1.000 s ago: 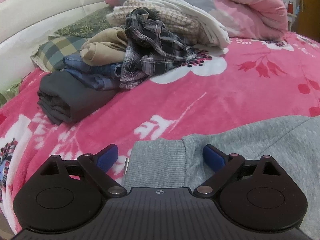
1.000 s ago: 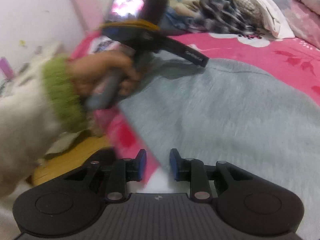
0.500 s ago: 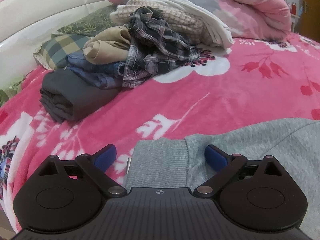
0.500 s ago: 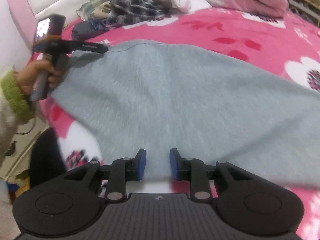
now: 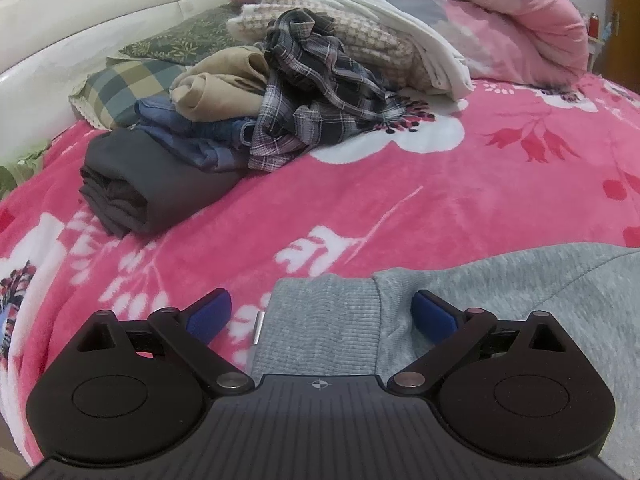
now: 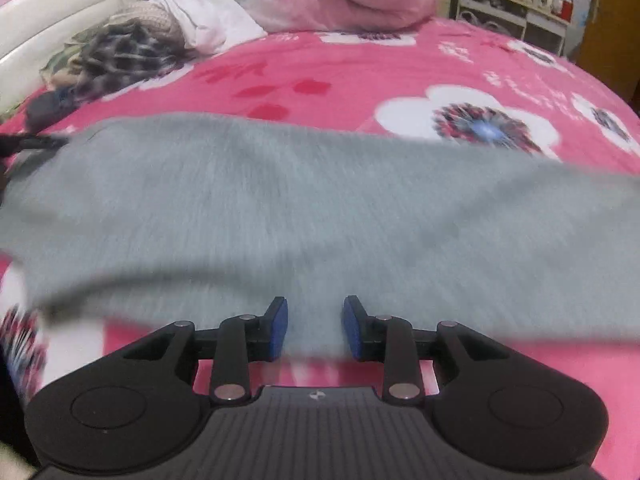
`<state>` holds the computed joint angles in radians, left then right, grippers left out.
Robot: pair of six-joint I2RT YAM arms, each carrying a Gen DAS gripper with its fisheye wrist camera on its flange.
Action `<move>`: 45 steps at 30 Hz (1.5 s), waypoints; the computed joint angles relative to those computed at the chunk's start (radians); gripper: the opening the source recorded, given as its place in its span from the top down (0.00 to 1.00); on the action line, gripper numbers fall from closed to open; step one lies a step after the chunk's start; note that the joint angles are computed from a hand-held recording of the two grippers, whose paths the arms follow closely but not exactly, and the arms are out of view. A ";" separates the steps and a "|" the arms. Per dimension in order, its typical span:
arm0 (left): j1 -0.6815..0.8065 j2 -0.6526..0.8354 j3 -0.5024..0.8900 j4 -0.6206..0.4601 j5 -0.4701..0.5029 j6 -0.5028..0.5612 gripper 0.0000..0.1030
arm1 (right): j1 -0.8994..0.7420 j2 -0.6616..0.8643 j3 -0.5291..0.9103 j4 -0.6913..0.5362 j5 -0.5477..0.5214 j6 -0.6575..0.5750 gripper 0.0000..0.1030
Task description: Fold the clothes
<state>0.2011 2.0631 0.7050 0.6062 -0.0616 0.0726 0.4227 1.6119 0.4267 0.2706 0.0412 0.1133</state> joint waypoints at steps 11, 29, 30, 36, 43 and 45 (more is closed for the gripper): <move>-0.030 0.000 -0.017 0.041 -0.071 0.022 0.02 | -0.100 0.234 0.178 0.043 -0.121 0.046 0.68; -0.027 0.005 -0.023 0.053 -0.067 0.005 0.02 | -0.002 0.189 0.338 -0.344 -0.106 -0.166 0.67; -0.022 0.006 -0.021 0.050 -0.056 -0.002 0.02 | -0.013 0.183 0.363 -0.385 -0.113 -0.162 0.67; -0.003 0.002 -0.019 0.040 -0.021 -0.018 0.02 | -0.023 0.205 0.382 -0.229 -0.183 -0.061 0.66; 0.005 -0.015 -0.046 0.079 -0.011 -0.027 0.03 | 0.057 0.079 0.016 0.080 -0.121 0.009 0.64; -0.003 -0.045 -0.095 0.144 -0.026 -0.030 0.04 | -0.026 -0.021 -0.024 0.030 -0.206 0.041 0.64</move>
